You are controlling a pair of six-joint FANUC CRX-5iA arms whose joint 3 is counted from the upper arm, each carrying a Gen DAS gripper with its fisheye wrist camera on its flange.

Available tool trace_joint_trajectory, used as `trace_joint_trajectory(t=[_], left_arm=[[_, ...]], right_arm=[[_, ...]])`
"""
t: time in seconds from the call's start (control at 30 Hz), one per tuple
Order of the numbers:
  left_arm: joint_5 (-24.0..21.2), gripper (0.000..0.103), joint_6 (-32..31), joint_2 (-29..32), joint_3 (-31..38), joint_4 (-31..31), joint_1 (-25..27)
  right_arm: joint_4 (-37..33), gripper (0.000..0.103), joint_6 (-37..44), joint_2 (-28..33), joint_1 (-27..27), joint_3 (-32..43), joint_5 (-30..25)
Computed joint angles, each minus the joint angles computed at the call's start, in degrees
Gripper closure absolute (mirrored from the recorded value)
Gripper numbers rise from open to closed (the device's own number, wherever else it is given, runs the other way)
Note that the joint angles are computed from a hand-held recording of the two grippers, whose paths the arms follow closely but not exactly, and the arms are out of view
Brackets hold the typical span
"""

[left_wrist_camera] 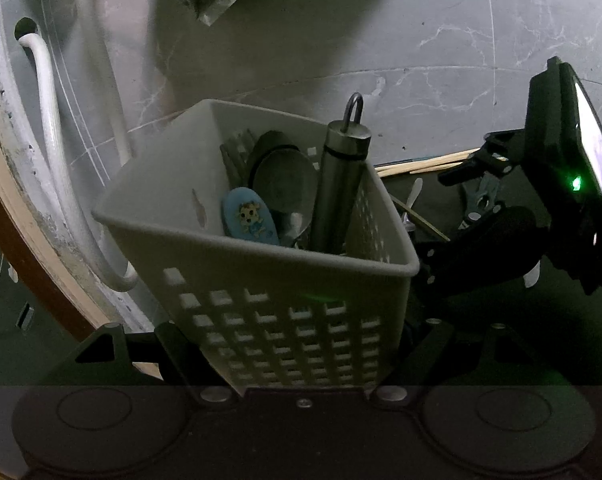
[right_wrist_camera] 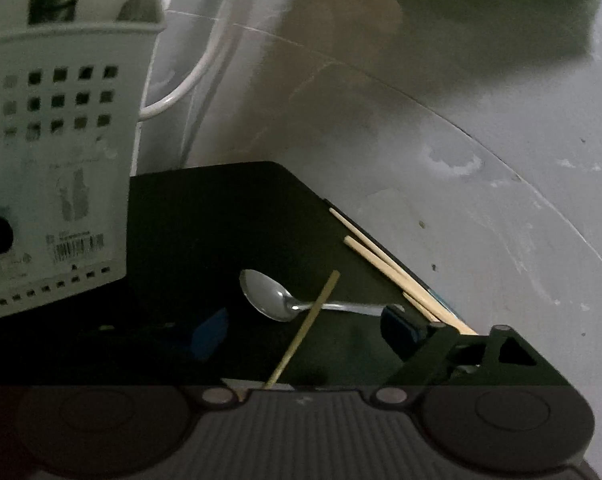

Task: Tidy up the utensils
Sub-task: 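Move the open right tool to the silver spoon on the black board, then close the right tool on the silver spoon handle, then carry the silver spoon into the white basket and open the right tool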

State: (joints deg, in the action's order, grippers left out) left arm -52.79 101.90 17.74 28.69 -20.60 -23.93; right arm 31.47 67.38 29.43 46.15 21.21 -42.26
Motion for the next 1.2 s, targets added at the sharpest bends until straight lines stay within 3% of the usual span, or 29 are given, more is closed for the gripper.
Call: trace_joint_trajectory(t=[0.1, 0.2, 0.27, 0.37, 0.7, 0.97, 1.2], left_arm=[[-0.08, 0.02, 0.05, 0.01, -0.04, 0.01, 0.01], [-0.09, 0.02, 0.07, 0.05, 0.0, -0.02, 0.0], [-0.1, 0.02, 0.14, 0.1, 0.06, -0.06, -0.02], [-0.15, 0.02, 0.24, 0.14, 0.11, -0.11, -0.04], [-0.09, 0.02, 0.1, 0.14, 0.1, 0.0, 0.05], [-0.25, 0.02, -0.04, 0.21, 0.2, 0.11, 0.12], [-0.28, 0.02, -0.13, 0.21, 0.18, 0.19, 0.19]], right_arm=[[1.65, 0.029, 0.83, -0.23, -0.1, -1.64, 2.88], [2.33, 0.046, 1.45, 0.06, 0.0, -1.83, 3.92], [1.33, 0.068, 2.1, 0.6, -0.18, -1.05, 3.87], [-0.65, 0.09, 3.06, 1.39, -0.31, 0.4, 3.0], [0.5, 0.097, 1.1, 0.93, -0.59, -1.3, 5.57], [6.53, 0.102, -5.36, -2.3, -0.82, -6.09, 11.76], [0.07, 0.103, -14.36, -5.16, -2.31, -4.59, 16.6]])
